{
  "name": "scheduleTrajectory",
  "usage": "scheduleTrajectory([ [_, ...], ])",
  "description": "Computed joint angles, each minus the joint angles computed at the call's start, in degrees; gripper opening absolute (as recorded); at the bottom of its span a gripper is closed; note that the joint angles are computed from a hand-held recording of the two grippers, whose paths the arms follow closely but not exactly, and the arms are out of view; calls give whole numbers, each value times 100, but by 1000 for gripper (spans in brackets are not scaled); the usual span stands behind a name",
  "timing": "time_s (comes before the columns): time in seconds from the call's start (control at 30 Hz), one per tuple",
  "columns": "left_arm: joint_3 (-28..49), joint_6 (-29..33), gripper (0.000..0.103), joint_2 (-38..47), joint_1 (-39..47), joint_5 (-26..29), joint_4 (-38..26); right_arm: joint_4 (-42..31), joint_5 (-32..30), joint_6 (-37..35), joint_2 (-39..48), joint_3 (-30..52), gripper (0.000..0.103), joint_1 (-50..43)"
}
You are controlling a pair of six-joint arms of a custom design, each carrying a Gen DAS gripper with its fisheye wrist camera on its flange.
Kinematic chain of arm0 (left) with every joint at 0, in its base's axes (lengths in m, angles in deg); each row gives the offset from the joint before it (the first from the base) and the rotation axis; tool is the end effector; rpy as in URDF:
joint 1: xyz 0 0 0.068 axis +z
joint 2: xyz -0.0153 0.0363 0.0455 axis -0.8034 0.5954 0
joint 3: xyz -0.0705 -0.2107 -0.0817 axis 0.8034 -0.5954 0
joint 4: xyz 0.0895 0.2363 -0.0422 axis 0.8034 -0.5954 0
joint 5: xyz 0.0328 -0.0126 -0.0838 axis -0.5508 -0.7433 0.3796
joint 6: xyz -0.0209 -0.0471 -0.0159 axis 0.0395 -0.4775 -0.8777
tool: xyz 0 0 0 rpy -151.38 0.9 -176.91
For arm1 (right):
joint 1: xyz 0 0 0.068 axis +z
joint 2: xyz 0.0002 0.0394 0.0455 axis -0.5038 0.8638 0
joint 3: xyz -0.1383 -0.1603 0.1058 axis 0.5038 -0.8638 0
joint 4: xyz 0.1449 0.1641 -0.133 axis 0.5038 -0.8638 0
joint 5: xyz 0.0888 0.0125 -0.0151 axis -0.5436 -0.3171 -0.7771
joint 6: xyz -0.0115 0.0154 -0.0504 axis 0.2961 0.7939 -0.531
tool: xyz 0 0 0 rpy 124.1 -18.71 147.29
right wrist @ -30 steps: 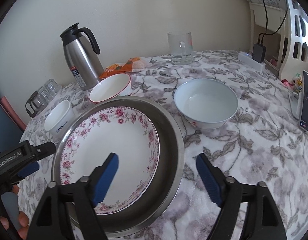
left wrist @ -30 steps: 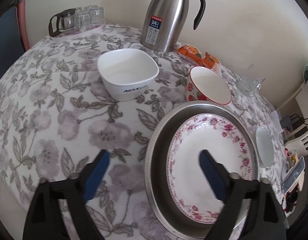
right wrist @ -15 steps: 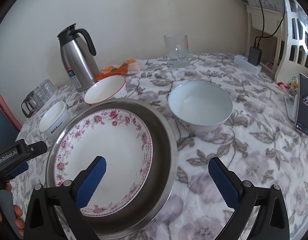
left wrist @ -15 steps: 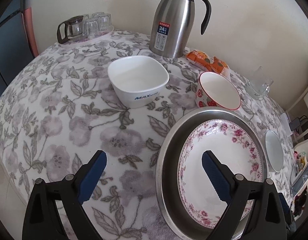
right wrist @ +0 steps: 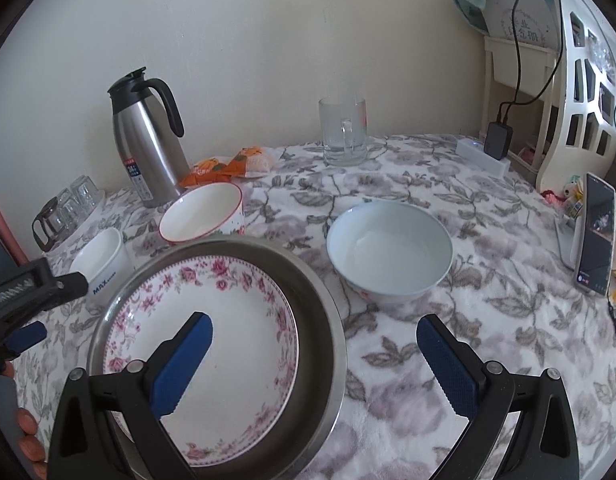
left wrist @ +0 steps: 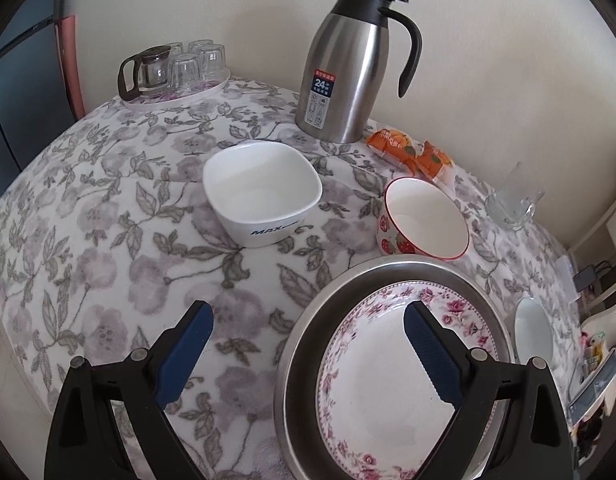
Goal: Organize plates and bowls
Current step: 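Move both grippers up and over to the red-rimmed white bowl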
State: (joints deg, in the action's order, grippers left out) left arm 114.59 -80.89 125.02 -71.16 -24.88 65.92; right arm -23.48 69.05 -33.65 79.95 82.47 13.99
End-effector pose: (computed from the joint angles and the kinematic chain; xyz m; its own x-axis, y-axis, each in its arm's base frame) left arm 0.3496 -0.1074 0.1564 -0.8219 -0.2052 -0.5315 -0.1396 0.9770 -0.1612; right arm 0.2685 0.2318 0.1166 -0.6388 0.2970 -0.7097 0.3105 0.9435 0.1154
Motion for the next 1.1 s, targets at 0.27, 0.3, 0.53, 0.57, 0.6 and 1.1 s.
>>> scheduleTrajectory([
  [0.27,1279,-14,96,854,-336,-767,-878,-523,-189,-88,-21,597,103,-383],
  [0.3,1399,-19,96,935,-371,-805,-926,-622,-160,-97,34,707,103,-418],
  [0.53,2506,224,96,1636,-566,-769,-1155,-812,-457,-216,362,1206,103,-826],
  [0.57,2666,245,96,1728,-564,-751,-1203,-889,-494,-232,436,1317,103,-890],
  [0.6,2818,259,96,1808,-555,-713,-1256,-965,-542,-251,500,1421,103,-951],
  [1.1,3554,578,96,2229,-136,-199,-563,-709,-861,-657,1013,2170,103,-1486],
])
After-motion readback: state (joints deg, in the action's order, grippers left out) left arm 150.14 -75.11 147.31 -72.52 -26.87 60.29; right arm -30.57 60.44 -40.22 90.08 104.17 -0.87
